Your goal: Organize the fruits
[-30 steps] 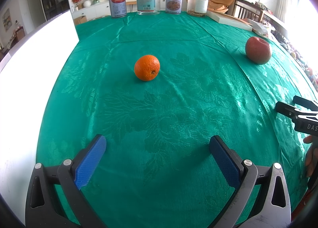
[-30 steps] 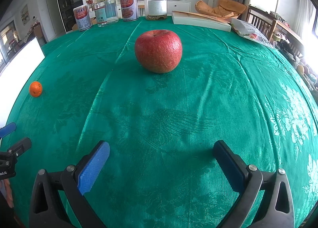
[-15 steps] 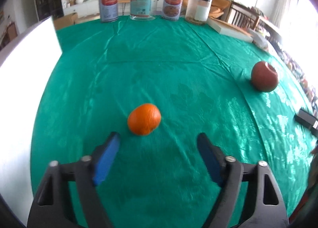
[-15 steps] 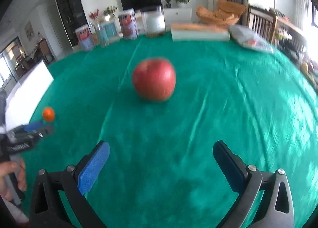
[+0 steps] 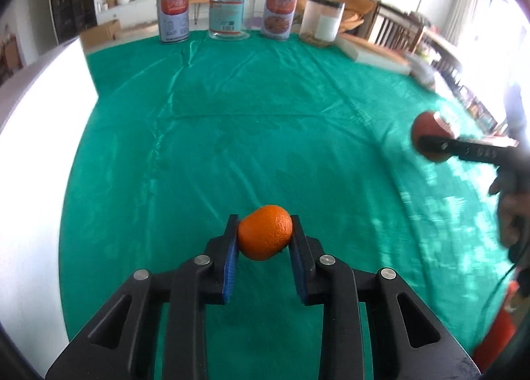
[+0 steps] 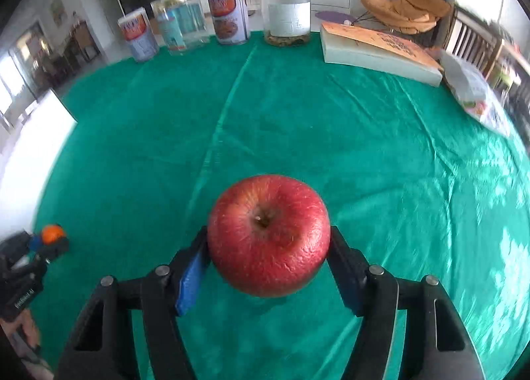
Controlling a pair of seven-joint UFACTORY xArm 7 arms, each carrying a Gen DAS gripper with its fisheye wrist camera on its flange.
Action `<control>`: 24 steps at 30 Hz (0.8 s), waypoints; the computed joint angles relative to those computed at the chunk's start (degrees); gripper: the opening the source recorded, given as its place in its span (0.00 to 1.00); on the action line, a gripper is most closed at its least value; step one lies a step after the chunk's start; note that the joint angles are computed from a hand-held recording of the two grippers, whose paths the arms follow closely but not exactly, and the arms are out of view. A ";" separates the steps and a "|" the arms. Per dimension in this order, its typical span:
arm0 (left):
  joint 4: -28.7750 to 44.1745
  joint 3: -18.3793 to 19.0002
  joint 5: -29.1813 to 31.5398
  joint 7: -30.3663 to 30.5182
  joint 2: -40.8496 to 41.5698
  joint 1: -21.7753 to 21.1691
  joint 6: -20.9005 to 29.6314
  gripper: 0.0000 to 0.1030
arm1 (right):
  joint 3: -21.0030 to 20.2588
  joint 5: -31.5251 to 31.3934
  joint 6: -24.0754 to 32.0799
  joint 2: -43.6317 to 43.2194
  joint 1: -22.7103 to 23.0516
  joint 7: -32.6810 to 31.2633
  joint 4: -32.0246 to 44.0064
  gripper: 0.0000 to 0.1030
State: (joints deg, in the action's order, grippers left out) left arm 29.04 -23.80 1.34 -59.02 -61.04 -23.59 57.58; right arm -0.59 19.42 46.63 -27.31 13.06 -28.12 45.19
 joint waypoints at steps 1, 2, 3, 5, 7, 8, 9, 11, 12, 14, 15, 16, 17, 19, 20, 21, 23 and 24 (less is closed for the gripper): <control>-0.07 0.41 -1.30 -1.06 -2.14 -1.05 0.18 0.27 | -1.10 1.95 2.25 -1.87 0.88 -0.81 -0.30 0.65; 0.03 0.76 -2.85 -2.17 -4.65 -2.26 0.64 0.27 | -1.64 3.26 4.39 -3.51 1.46 -1.11 -0.38 0.65; 0.44 1.10 -4.43 -3.12 -6.88 -3.30 1.39 0.27 | -2.06 4.77 7.19 -5.87 2.25 -1.24 -0.77 0.65; 1.65 1.83 -6.95 -4.42 -11.27 -4.55 3.05 0.27 | -2.38 7.85 12.12 -9.03 4.04 -0.91 -0.90 0.65; 5.21 2.80 -8.05 -5.03 -16.20 -4.28 7.17 0.27 | -2.34 11.95 17.04 -11.86 6.79 -0.74 -0.40 0.65; 7.59 3.35 -7.75 -4.68 -18.29 -3.35 9.97 0.27 | -1.52 13.91 18.74 -12.66 8.42 -0.49 0.41 0.65; 11.44 4.28 -6.12 -3.95 -20.31 -1.68 14.77 0.27 | -0.28 15.91 19.79 -13.19 10.11 -0.01 1.31 0.65; 17.06 6.38 -3.06 -1.66 -22.35 1.36 22.06 0.27 | 2.67 20.00 20.31 -12.15 13.78 0.89 4.24 0.65; 20.22 8.35 -0.71 0.10 -23.23 2.87 26.90 0.27 | 4.54 21.89 19.92 -10.69 15.70 1.37 6.29 0.65; 23.63 11.61 4.05 4.37 -23.90 5.46 34.36 0.27 | 8.69 24.24 18.29 -7.51 18.95 2.57 10.35 0.65; 24.18 13.76 7.14 6.60 -24.53 6.94 38.02 0.27 | 11.42 24.45 16.30 -5.21 20.29 3.22 12.82 0.65; 23.57 16.02 9.17 7.96 -25.55 8.15 40.09 0.27 | 14.59 23.36 13.89 -2.04 21.35 4.13 16.01 0.65; 22.33 18.41 10.93 8.97 -26.61 9.31 41.42 0.27 | 17.57 21.30 11.81 1.65 22.19 5.52 19.46 0.65; 18.44 23.52 14.17 10.64 -28.57 11.46 43.15 0.27 | 21.03 14.19 7.67 9.86 26.00 11.15 25.87 0.65; 16.31 25.85 15.40 11.31 -29.25 12.45 43.57 0.27 | 19.50 8.42 6.66 14.59 30.99 15.02 29.47 0.65; 13.72 28.20 16.64 11.88 -29.80 13.51 43.94 0.27 | 18.96 2.42 6.78 19.53 34.39 18.59 33.64 0.65; 10.31 31.29 17.77 12.79 -29.93 15.35 43.87 0.27 | 22.94 -9.57 10.75 29.48 35.23 25.16 43.16 0.65; 8.45 32.52 17.82 12.96 -30.16 16.30 43.66 0.27 | 28.38 -15.47 12.94 33.55 32.05 28.35 47.01 0.65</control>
